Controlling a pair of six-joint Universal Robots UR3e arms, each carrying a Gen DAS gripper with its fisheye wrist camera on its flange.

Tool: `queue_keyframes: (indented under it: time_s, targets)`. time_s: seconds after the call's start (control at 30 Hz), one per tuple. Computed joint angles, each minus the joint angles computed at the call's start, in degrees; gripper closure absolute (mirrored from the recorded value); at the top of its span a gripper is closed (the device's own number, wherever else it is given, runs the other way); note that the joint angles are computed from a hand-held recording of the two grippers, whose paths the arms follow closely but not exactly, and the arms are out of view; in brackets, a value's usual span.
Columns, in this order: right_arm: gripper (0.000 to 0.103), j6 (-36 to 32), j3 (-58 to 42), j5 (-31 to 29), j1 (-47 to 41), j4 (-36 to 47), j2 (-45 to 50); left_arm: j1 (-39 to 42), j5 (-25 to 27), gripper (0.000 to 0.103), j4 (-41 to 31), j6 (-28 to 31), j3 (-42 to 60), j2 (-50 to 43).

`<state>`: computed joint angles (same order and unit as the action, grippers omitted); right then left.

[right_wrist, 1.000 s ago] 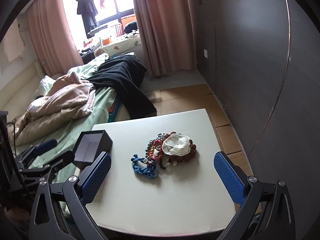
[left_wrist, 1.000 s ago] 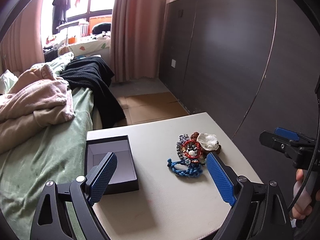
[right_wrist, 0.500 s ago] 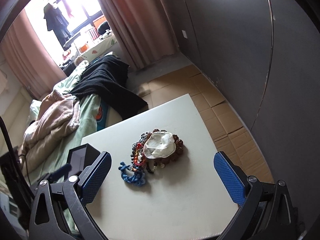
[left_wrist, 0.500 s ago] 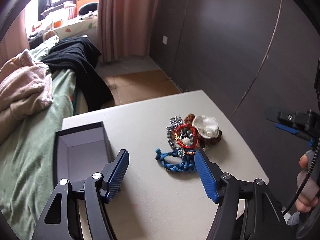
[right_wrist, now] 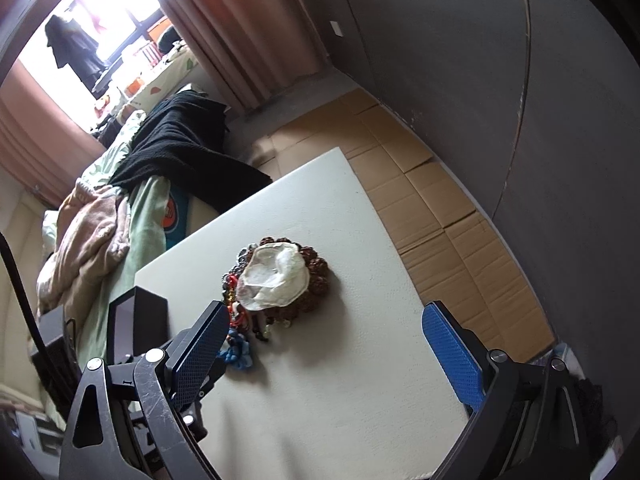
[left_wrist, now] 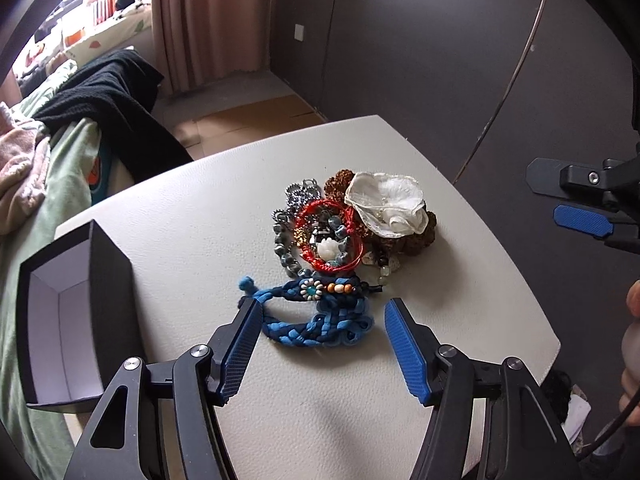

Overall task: Organize jewelry
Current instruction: 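Grasp the blue braided cord bracelet with the left tool while the right tool grasps the white pouch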

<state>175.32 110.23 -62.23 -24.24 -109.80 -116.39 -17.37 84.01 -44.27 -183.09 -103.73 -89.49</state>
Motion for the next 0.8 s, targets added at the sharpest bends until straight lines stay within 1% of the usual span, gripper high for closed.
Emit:
queue_keyframes:
  time_s: [0.13,0.23,0.27,0.3,0.33,0.43,0.47,0.5,0.53,0.57,0.6,0.63,0.7,0.77,0.8]
  targets:
    - [0.004,0.0,-0.1,0.7,-1.0,0.6,0.8,-0.8,0.2,0.038,0.8,-0.8,1.3,-2.9]
    - [0.004,-0.1,-0.2,1.0,-0.8,0.3,1.1,-1.8,1.5,0.039,1.7,-1.9,2.9,-6.3]
    - [0.004,0.0,-0.3,1.0,-0.6,0.1,1.3,-2.1,2.0,0.047,2.0,-2.1,3.4,-7.5]
    - [0.004,0.0,-0.4,0.9,-0.3,0.1,1.4,-2.0,2.0,0.059,1.5,-1.9,3.8,-7.9]
    - [0.004,0.1,-0.5,1.0,-0.1,0.0,1.7,-1.6,1.2,0.066,0.9,-1.8,4.2,-8.4]
    - [0.004,0.0,-0.5,1.8,0.0,-0.1,2.2,0.0,-0.5,0.070,1.5,-2.5,2.8,-7.1]
    - [0.004,0.0,-0.4,2.1,0.0,-0.3,2.4,0.5,-0.7,0.075,1.9,-2.7,2.3,-6.2]
    - [0.004,0.3,-0.3,2.3,0.2,-0.7,2.8,0.9,-1.0,0.078,2.3,-2.9,1.9,-5.5]
    - [0.006,0.5,-0.2,2.9,0.4,-1.2,3.3,1.6,-1.6,0.078,2.7,-3.1,1.2,-4.3]
    - [0.013,0.6,0.0,3.7,0.4,-1.5,3.6,2.2,-2.1,0.078,3.1,-3.3,0.7,-3.5]
    - [0.018,0.4,0.3,5.3,0.4,-1.7,4.2,2.8,-2.7,0.078,3.3,-3.4,0.3,-2.8]
    - [0.025,0.4,0.2,6.1,0.6,-1.7,4.8,3.4,-3.3,0.078,3.3,-3.5,0.0,-2.0]
    - [0.030,1.0,0.2,7.1,1.5,-2.5,6.2,4.4,-4.1,0.078,3.4,-3.6,-0.6,-0.6]
    - [0.039,2.3,0.5,7.2,2.9,-4.7,7.9,5.4,-4.9,0.078,3.5,-3.7,-1.2,1.0]
    - [0.041,3.4,0.3,6.6,4.3,-6.4,9.4,5.9,-5.3,0.078,3.8,-3.6,-1.6,1.8]
